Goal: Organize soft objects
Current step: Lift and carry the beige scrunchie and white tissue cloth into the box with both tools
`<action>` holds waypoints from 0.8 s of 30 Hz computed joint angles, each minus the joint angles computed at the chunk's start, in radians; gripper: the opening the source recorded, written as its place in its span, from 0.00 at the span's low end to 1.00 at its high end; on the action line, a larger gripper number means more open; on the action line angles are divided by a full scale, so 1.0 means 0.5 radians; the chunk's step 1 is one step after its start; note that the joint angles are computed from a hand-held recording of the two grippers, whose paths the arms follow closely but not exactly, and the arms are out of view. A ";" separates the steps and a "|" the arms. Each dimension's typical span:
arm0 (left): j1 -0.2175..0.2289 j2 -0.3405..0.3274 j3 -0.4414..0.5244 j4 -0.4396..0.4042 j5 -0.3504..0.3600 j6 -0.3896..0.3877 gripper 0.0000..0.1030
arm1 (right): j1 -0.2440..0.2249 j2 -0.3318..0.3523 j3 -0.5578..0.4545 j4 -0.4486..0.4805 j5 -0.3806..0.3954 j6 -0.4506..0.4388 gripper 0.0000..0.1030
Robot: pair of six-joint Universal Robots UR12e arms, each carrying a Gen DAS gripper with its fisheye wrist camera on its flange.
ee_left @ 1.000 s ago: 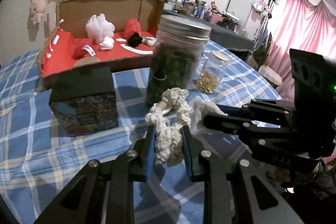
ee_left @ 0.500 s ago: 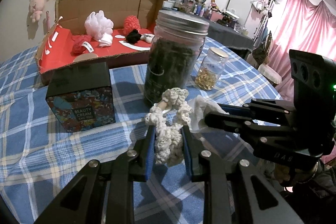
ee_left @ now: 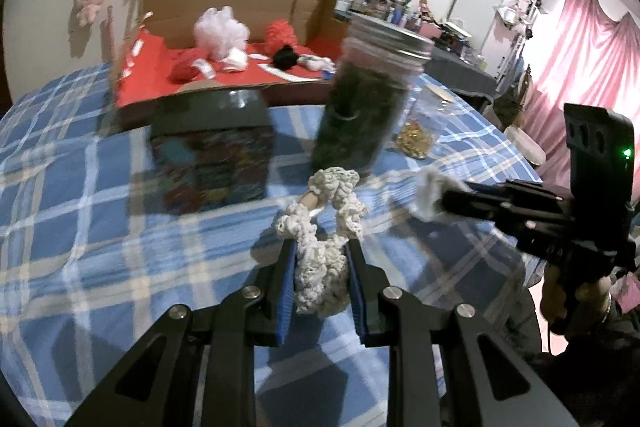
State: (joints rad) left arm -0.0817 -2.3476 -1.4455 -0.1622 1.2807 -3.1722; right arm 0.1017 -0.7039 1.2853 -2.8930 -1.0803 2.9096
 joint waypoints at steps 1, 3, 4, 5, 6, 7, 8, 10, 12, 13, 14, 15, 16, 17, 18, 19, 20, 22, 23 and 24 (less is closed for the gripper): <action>0.005 0.009 -0.016 0.004 0.016 -0.009 0.25 | -0.005 -0.003 0.005 0.000 -0.007 0.008 0.14; 0.015 0.023 -0.042 0.010 0.043 -0.031 0.25 | -0.013 -0.004 0.008 0.001 -0.018 0.023 0.14; 0.020 0.029 -0.052 0.011 0.052 -0.041 0.25 | -0.017 -0.005 0.008 0.006 -0.025 0.028 0.14; 0.025 0.035 -0.064 0.018 0.065 -0.051 0.25 | -0.020 -0.007 0.012 0.003 -0.035 0.034 0.14; 0.030 0.044 -0.079 0.030 0.085 -0.062 0.25 | -0.023 -0.010 0.016 -0.005 -0.047 0.041 0.14; 0.035 0.048 -0.087 0.037 0.098 -0.072 0.25 | -0.026 -0.011 0.017 -0.003 -0.054 0.046 0.14; 0.040 0.054 -0.097 0.043 0.110 -0.083 0.25 | -0.029 -0.011 0.017 -0.002 -0.061 0.056 0.14; 0.051 0.062 -0.107 0.054 0.130 -0.102 0.25 | -0.039 -0.011 0.014 0.005 -0.058 0.077 0.14; 0.059 0.071 -0.117 0.063 0.162 -0.116 0.25 | -0.044 -0.010 0.011 0.002 -0.076 0.092 0.14; 0.063 0.074 -0.121 0.064 0.178 -0.122 0.25 | -0.046 -0.009 0.008 0.004 -0.082 0.097 0.14; 0.067 0.076 -0.124 0.066 0.185 -0.127 0.25 | -0.051 -0.009 0.007 0.006 -0.082 0.106 0.14; 0.072 0.079 -0.127 0.065 0.191 -0.132 0.25 | -0.054 -0.008 0.004 0.006 -0.082 0.114 0.14; 0.075 0.082 -0.129 0.064 0.202 -0.138 0.25 | -0.058 -0.008 0.001 0.010 -0.090 0.121 0.14; 0.080 0.084 -0.130 0.058 0.215 -0.144 0.25 | -0.059 -0.008 0.000 0.010 -0.099 0.123 0.14; 0.083 0.085 -0.131 0.054 0.222 -0.147 0.25 | -0.061 -0.008 -0.002 0.013 -0.113 0.126 0.14; 0.087 0.086 -0.131 0.049 0.238 -0.156 0.25 | -0.062 -0.008 -0.005 0.019 -0.120 0.127 0.14; 0.091 0.087 -0.133 0.041 0.247 -0.162 0.25 | -0.065 -0.008 -0.008 0.028 -0.122 0.128 0.14; 0.099 0.090 -0.136 0.027 0.275 -0.181 0.25 | -0.068 -0.007 -0.014 0.043 -0.145 0.132 0.14; 0.102 0.089 -0.134 0.023 0.284 -0.188 0.25 | -0.069 -0.006 -0.018 0.051 -0.161 0.130 0.14; 0.106 0.089 -0.134 0.020 0.297 -0.194 0.25 | -0.069 -0.004 -0.022 0.053 -0.177 0.131 0.14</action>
